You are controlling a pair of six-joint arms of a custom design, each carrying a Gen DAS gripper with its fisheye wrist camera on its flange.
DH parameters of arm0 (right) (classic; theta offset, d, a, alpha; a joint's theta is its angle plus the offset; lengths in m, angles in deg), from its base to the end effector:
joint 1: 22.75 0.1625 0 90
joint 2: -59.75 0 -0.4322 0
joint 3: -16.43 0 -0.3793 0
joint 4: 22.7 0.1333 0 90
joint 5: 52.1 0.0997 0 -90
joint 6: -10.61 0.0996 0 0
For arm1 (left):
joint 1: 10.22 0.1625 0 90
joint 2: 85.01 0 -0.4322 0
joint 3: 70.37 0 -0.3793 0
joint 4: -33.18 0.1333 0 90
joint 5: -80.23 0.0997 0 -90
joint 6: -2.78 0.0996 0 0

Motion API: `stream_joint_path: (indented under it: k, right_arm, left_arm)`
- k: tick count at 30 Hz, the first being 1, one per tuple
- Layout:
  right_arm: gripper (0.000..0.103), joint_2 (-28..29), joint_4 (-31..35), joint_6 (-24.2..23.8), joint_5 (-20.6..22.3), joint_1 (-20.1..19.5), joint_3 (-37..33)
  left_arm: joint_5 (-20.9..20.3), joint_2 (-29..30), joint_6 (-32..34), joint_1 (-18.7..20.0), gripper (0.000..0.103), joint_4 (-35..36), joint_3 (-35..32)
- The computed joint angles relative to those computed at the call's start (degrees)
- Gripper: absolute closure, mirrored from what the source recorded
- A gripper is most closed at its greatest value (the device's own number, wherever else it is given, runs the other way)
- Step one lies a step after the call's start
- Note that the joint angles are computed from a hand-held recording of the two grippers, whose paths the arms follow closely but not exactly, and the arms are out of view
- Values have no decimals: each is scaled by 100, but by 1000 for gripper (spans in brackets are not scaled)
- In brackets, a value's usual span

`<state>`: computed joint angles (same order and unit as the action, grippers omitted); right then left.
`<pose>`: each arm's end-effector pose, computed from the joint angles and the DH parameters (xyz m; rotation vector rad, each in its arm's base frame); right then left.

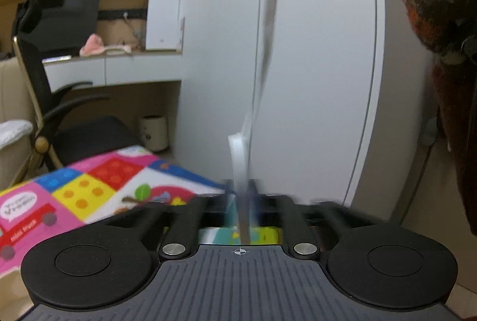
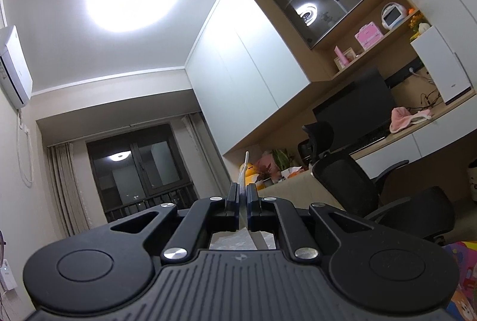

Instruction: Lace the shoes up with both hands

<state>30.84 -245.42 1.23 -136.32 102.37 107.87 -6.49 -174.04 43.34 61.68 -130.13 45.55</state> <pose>0.5086 -0.4740 0.0951 -0.9564 2.1199 -1.5660 -0.0190 -0.5055 0.4268 1.2993 2.3804 -1.1254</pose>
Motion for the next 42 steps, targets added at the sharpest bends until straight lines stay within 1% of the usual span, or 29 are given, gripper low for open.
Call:
stream_joint_path:
  k: [2,7,11,14,16,18,19,21,22,24,25,26,28,30,31,32,33,34,35,36,37,38,39,42]
  right_arm:
    - [99,-26,-131,23,-43,-10,46]
    - [98,-54,-420,80,-86,-71,141]
    - [99,17,-625,210,-140,-101,114]
    - [99,16,-659,145,-134,-95,123]
    - [98,0,-499,44,-186,-86,144]
    - [98,3,-92,-110,-359,-84,162]
    - [98,8,255,-211,-519,-91,178]
    - [97,117,1055,-421,-1189,-74,149]
    - [97,210,1430,-537,-1601,-55,92]
    - [97,545,2160,-851,-2567,-28,-104]
    - [97,702,2489,-957,-2877,-39,-201]
    - [97,838,2855,-1055,-3050,-69,-290]
    - [97,1098,3458,-1356,-3245,-116,-495]
    - [97,1376,3862,-1832,-3397,-126,-801]
    - [96,1480,4066,-1989,-3439,-144,-962]
    - [94,1557,4327,-2080,-3452,-171,-1125]
    - [81,1638,4592,-2170,-3468,-197,-1297]
    - [62,1691,4771,-2178,-3453,-237,-1410]
    - [57,1724,4896,-2136,-3416,-286,-1485]
    - [58,1758,5022,-2094,-3378,-335,-1562]
    - [61,1748,5137,-2021,-3328,-365,-1590]
    - [71,1697,5220,-1908,-3267,-375,-1562]
    - [103,1659,5163,-1855,-3307,-362,-1488]
    - [102,1572,4694,-1851,-3610,-298,-1197]
  left_arm:
    - [55,-49,-51,108,96,301,-35]
    - [427,-228,-136,411,96,781,10]
    - [705,-330,-213,534,96,986,30]
    - [860,-448,-242,589,95,1120,93]
    - [925,-496,-340,631,95,1228,94]
    - [964,-517,-415,657,95,1266,94]
    - [963,-516,-424,684,95,1259,93]
    - [950,-527,-449,733,94,1259,90]
    - [946,-526,-471,758,94,1267,82]
    - [930,-534,-516,806,93,1331,65]
    - [922,-538,-540,830,93,1371,54]
    - [916,-542,-556,851,93,1403,47]
    - [913,-548,-560,884,93,1434,50]
    - [899,-564,-570,919,93,1457,55]
    - [890,-569,-590,941,93,1466,54]
    - [884,-569,-617,964,93,1467,50]
    - [881,-567,-649,987,93,1461,44]
    - [876,-565,-681,1012,93,1458,33]
    - [872,-564,-710,1034,93,1454,23]
    - [871,-564,-733,1052,93,1447,13]
    - [869,-566,-756,1070,93,1444,1]
    - [871,-572,-777,1085,93,1447,-14]
    - [879,-581,-796,1095,93,1445,-26]
    - [898,-606,-832,1125,93,1433,-62]
